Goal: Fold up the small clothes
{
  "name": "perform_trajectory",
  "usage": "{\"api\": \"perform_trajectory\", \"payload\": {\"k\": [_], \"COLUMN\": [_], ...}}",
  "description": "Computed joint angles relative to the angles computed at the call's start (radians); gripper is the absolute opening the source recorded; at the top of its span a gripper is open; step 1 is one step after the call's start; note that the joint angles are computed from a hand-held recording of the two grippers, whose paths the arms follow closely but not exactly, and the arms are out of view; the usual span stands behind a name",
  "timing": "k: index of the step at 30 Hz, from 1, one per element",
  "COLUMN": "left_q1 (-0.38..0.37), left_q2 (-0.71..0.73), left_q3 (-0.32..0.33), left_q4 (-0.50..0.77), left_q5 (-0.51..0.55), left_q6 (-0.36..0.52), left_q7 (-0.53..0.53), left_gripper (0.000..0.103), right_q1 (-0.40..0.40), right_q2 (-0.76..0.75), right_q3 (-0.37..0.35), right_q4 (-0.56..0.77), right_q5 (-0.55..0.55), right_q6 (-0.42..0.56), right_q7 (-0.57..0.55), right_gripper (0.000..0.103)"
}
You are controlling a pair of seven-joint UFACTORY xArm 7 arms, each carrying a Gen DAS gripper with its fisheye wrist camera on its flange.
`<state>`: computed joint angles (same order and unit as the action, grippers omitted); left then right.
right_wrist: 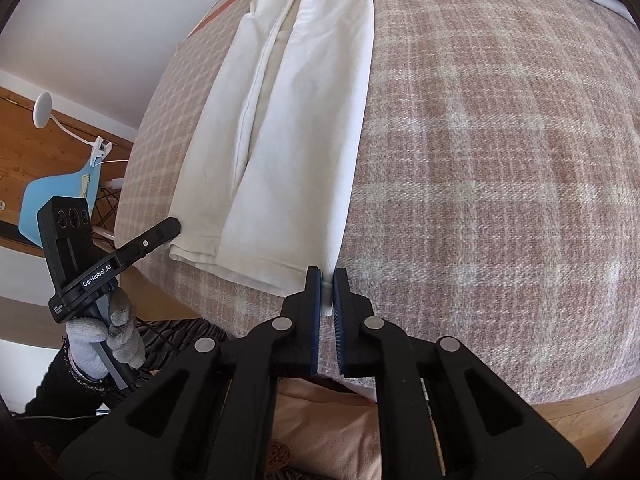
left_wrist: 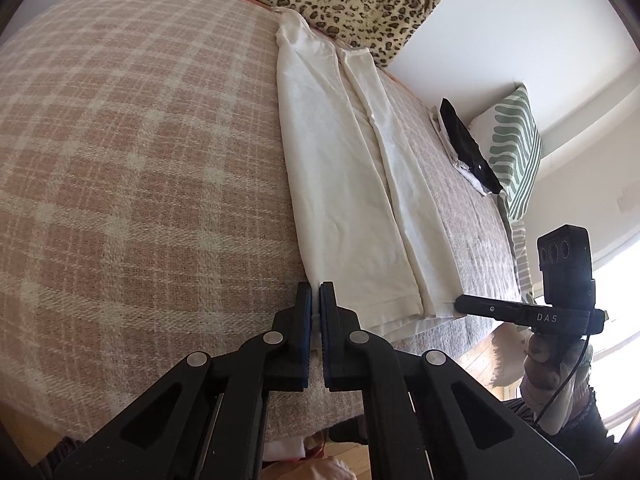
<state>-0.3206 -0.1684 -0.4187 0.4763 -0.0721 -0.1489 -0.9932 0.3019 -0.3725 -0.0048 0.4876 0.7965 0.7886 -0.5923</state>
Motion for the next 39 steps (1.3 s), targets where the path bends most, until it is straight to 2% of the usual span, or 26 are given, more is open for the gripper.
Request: {"api": "perform_trajectory", "payload": {"k": [1,4,6,9,11,13,15,16,17,18,19,20,23,24,25,26,28,29,31,33,34,35,37,39], "left_q1": [-0.005,-0.026,0.028,0.069,0.048,0.03,-0.019,-0.017,0.019,0.047,0.035,0.008,0.024,-0.016,-0.018,0.022,0.056,0.069,0.152,0.144,0.098,0.083,0.143,0.127], "left_q2": [-0.003,-0.016,-0.042,-0.068,-0.082,-0.109,-0.123,-0.129,-0.134,-0.131,-0.114,-0.091,-0.041,-0.021,-0.005,-0.003,-0.001,-0.009,-0.042,-0.065,-0.069,-0.079,-0.13,-0.16], "left_q3": [0.001,0.009,-0.053,-0.094,-0.071,-0.048,0.008,0.01,-0.022,-0.046,-0.03,-0.002,-0.016,0.023,0.025,-0.007,-0.031,-0.038,-0.11,-0.106,-0.065,-0.055,-0.112,-0.09], "left_q4": [-0.004,-0.01,-0.017,-0.027,-0.04,-0.048,-0.055,-0.053,-0.044,-0.029,-0.017,-0.005,0.031,0.04,0.041,0.037,0.036,0.025,0.009,-0.003,-0.006,-0.008,-0.017,-0.02], "left_q5": [-0.002,-0.001,0.016,0.055,0.065,0.072,0.067,0.073,0.088,0.104,0.111,0.113,0.145,0.132,0.119,0.147,0.169,0.177,0.222,0.244,0.239,0.236,0.284,0.307], "left_q6": [-0.001,0.014,0.046,0.077,0.077,0.092,0.078,0.077,0.09,0.107,0.108,0.101,0.106,0.112,0.1,0.086,0.093,0.092,0.111,0.122,0.132,0.145,0.168,0.172], "left_q7": [-0.003,-0.008,-0.028,-0.068,-0.092,-0.111,-0.111,-0.109,-0.115,-0.12,-0.114,-0.1,-0.099,-0.088,-0.085,-0.117,-0.135,-0.146,-0.187,-0.191,-0.172,-0.158,-0.195,-0.172], "left_gripper": [0.003,0.003,0.003,0.003,0.003,0.003,0.005,0.009,0.024,0.032,0.04,0.04,0.037,0.037,0.034,0.022,0.005,0.003,0.002,0.002,0.002,0.002,0.005,0.011], "right_q1": [-0.01,-0.022,-0.025,-0.014,-0.001,-0.009,0.001,0.008,0.016,0.028,0.04,0.053,0.099,0.109,0.117,0.124,0.133,0.133,0.127,0.127,0.128,0.127,0.122,0.12], "right_q2": [0.001,-0.026,-0.041,-0.038,-0.014,-0.037,-0.066,-0.079,-0.089,-0.095,-0.097,-0.094,-0.046,-0.023,-0.001,0.02,0.066,0.087,0.108,0.103,0.095,0.079,0.038,-0.017], "right_q3": [-0.017,-0.005,0.016,0.027,0.009,0.027,0.022,0.01,-0.001,-0.011,-0.015,-0.016,-0.006,0.005,0.019,0.028,0.042,0.049,0.077,0.089,0.089,0.084,0.081,0.08], "right_q4": [0.006,-0.001,-0.012,-0.025,-0.004,-0.013,-0.014,-0.01,-0.007,-0.003,0.003,0.008,0.05,0.065,0.076,0.088,0.112,0.121,0.123,0.111,0.107,0.098,0.073,0.031], "right_q5": [-0.006,-0.046,-0.093,-0.134,-0.123,-0.157,-0.166,-0.155,-0.139,-0.118,-0.1,-0.079,-0.018,-0.006,0.0,0.01,0.033,0.04,0.022,0.019,0.025,0.032,0.028,0.005], "right_q6": [0.016,0.014,-0.002,-0.032,0.009,-0.027,-0.042,-0.04,-0.045,-0.051,-0.059,-0.071,-0.079,-0.088,-0.097,-0.101,-0.096,-0.089,-0.105,-0.118,-0.118,-0.119,-0.135,-0.171], "right_q7": [-0.018,-0.018,0.009,0.043,0.049,0.074,0.075,0.069,0.061,0.046,0.033,0.021,-0.015,-0.023,-0.028,-0.038,-0.047,-0.051,-0.042,-0.049,-0.056,-0.063,-0.063,-0.063], "right_gripper": [0.006,0.006,0.006,0.006,0.006,0.006,0.006,0.007,0.008,0.011,0.012,0.012,0.012,0.013,0.016,0.019,0.025,0.025,0.025,0.025,0.025,0.025,0.025,0.025]}}
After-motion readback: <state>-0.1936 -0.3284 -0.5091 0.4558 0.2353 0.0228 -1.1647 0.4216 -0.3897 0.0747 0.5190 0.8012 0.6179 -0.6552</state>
